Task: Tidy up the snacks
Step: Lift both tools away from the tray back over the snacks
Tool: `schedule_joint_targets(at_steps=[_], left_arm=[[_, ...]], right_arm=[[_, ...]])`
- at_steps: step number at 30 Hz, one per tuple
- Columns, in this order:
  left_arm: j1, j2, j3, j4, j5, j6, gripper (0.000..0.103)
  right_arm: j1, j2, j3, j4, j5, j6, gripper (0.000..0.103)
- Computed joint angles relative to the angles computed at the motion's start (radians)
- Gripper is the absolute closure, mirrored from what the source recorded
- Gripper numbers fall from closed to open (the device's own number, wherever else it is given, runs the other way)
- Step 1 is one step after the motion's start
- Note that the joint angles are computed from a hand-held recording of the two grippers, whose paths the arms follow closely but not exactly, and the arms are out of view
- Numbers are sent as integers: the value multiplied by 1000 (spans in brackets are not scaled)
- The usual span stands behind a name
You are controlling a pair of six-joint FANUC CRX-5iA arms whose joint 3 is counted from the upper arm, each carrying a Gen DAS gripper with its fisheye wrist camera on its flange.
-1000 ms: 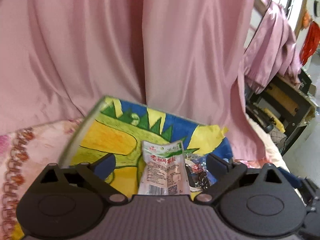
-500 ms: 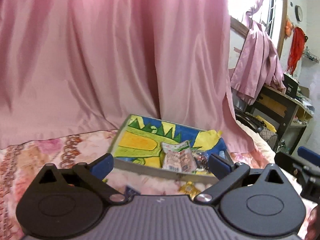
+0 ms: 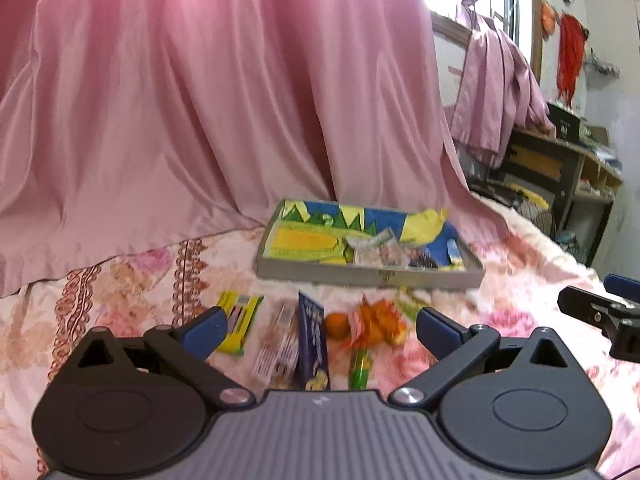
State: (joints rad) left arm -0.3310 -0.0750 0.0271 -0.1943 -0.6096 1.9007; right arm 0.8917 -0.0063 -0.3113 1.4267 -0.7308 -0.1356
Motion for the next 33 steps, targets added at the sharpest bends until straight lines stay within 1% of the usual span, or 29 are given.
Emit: schedule_joint_targets(at_steps=[5, 12, 17, 21, 33], left_arm=[[4, -27, -51, 29, -1, -34, 0], [2, -31, -75, 57, -41, -70, 0], [-6, -21, -71, 61, -87, -95, 0], [-5, -11, -66, 78, -115, -107, 0], [-5, 31, -37, 84, -173, -85, 0]], right_arm=[[45, -8, -12, -75, -39, 20, 1], [79, -3, -8, -171, -57, 89, 1], [98, 12, 15, -264, -73, 152, 1], [103, 19, 25, -314, -76, 183, 1], [104, 49, 77, -451, -102, 276, 1]])
